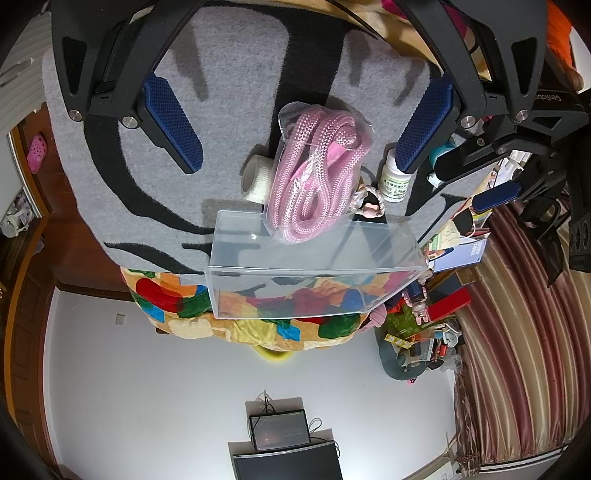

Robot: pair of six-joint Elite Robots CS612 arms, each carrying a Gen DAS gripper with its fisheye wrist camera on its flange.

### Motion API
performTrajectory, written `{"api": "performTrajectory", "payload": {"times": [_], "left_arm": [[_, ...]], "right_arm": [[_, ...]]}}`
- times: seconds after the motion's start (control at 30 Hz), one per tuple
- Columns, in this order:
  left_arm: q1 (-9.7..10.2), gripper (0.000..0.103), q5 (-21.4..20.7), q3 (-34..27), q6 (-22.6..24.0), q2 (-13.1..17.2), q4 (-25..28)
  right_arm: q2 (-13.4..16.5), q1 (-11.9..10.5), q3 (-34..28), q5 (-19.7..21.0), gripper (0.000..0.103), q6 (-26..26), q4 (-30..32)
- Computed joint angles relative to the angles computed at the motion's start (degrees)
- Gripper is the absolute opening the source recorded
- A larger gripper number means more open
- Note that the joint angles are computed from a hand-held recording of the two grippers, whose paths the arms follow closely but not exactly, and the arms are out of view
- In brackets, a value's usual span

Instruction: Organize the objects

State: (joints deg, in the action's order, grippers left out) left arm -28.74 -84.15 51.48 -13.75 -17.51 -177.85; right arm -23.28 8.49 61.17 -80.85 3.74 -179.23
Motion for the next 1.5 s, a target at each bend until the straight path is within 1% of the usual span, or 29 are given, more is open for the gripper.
{"api": "performTrajectory", "payload": {"times": [0.5,0.6,0.63,0.67,0.73,0.77,0.9,0.97,1.1,1.23,1.3,1.37,1.4,1.43,1.47,1.5], "left_arm": [[0.03,0.103,0.26,0.30,0.17,-0.12,-0.22],[0.15,0.103,1.78,1.49,0.59,-0.62,-0.63],[0.22,0.099,2.47,1.96,0.59,-0.82,-0.63],[0.36,0.090,2.86,2.40,0.45,-1.04,-0.25],[0.85,0.078,2.74,3.06,-0.15,-1.50,1.70],[1.09,0.075,2.61,3.33,-0.71,-1.62,2.28],[2.00,0.067,1.89,5.16,-2.87,-2.28,2.93],[2.21,0.061,1.84,5.92,-3.01,-2.60,3.45],[2.69,0.054,-1.23,6.81,-2.87,-2.86,4.02],[2.42,0.052,-1.87,6.53,-1.21,-2.63,6.19],[2.08,0.052,-0.70,6.32,-0.58,-2.50,6.07],[2.01,0.050,-1.15,5.80,-0.43,-2.20,5.92],[1.91,0.047,-0.73,5.47,-0.13,-2.02,5.98],[1.70,0.040,0.41,5.03,0.47,-1.75,6.15],[1.45,0.033,1.61,4.79,1.12,-1.58,6.16],[1.37,0.029,1.95,4.56,1.51,-1.41,6.00]], "right_arm": [[-0.03,0.08,0.00,0.65,0.103,0.16,0.34],[0.19,-0.08,-0.43,1.14,0.103,0.03,1.00],[0.26,-0.10,-0.60,1.19,0.103,0.02,1.40],[0.35,-0.12,-0.80,1.27,0.103,0.00,1.93],[0.60,-0.18,-1.31,2.00,0.103,0.03,3.26],[0.74,-0.25,-1.62,2.56,0.102,0.10,4.00],[1.29,-0.38,-2.87,5.00,0.091,-0.22,7.22],[1.55,-0.34,-3.36,4.85,0.087,-0.46,7.92],[2.24,-0.33,-4.82,5.25,0.077,-0.15,10.12],[3.39,-0.45,-7.07,5.90,0.076,0.80,13.27],[3.93,-0.49,-8.02,6.21,0.074,1.18,14.25],[4.64,-0.62,-9.37,7.58,0.074,1.81,15.39],[4.96,-0.70,-10.00,8.25,0.072,2.09,15.84],[5.29,-0.75,-10.78,8.95,0.069,1.93,16.88],[5.43,-0.77,-11.19,9.69,0.060,1.76,17.62],[5.52,-0.81,-11.39,10.28,0.054,1.60,18.07]]}}
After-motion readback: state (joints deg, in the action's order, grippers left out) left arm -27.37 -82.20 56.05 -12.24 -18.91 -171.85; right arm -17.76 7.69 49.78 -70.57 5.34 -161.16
